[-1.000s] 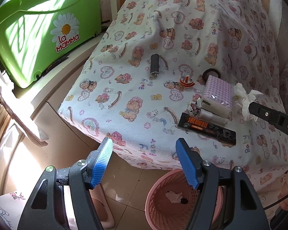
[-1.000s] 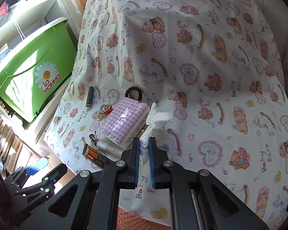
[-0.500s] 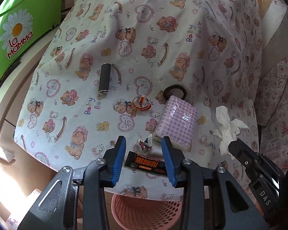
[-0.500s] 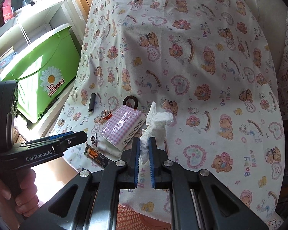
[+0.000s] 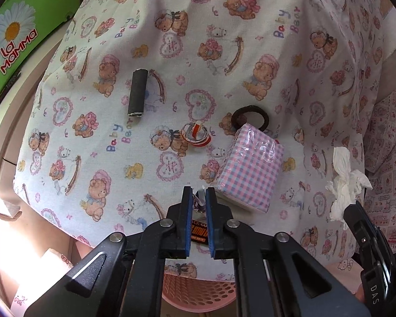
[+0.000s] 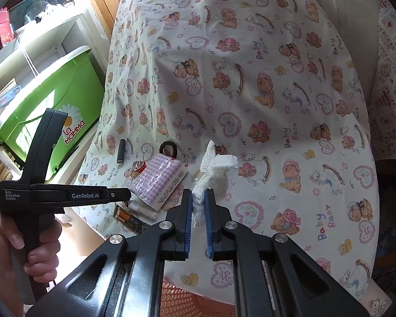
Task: Collect trash
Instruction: 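Close the left tool on the small wrapper while the right tool holds the tissue, then carry the wrapper and tissue in both tools over the pink basket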
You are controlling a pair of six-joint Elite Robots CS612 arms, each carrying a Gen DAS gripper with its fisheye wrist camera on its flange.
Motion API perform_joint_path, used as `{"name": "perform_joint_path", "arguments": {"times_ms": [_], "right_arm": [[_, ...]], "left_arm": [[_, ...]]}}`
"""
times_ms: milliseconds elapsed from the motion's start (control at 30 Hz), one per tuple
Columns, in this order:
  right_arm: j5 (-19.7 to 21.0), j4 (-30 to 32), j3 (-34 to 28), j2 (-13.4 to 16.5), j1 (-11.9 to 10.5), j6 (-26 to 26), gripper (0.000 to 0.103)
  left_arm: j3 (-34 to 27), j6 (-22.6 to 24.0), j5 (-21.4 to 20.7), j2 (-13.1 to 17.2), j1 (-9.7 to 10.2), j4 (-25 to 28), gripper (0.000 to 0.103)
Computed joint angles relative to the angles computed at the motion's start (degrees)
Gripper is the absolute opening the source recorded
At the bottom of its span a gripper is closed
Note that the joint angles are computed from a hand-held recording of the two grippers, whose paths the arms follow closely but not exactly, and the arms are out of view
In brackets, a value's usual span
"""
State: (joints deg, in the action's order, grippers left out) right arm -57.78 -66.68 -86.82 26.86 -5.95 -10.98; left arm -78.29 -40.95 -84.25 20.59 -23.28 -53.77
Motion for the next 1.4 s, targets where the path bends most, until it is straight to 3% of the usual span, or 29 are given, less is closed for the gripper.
{"name": "perform_joint_path", "arguments": {"times_ms": [400, 533, 800, 1167, 1400], "right_arm": [[1.1, 1.2, -1.3, 0.3, 0.0, -2.2, 0.01], [1.1, 2.0, -2.2, 0.6, 0.0, -3.6, 0.01], [2.8, 4.1, -4.6, 1.2, 0.1, -8.7, 0.01], [7.8, 12.5, -8.6, 0.8, -1.5, -11.2, 0.01], [9.9, 22.9, -13.6, 1.9, -2.0, -19.1, 0.01]], "left_arm": [[-4.3, 2.3, 6.6, 0.2, -1.47, 0.8, 0.008], [-6.4, 2.5, 6.8, 0.8, -1.97, 0.9, 0.008], [-11.8, 1.8, 10.4, 2.2, -3.34, 3.7, 0.009], [-18.7, -0.6, 11.3, 4.7, -5.88, 6.7, 0.009], [-20.7, -1.5, 10.2, 6.3, -6.65, 7.4, 0.01]]}}
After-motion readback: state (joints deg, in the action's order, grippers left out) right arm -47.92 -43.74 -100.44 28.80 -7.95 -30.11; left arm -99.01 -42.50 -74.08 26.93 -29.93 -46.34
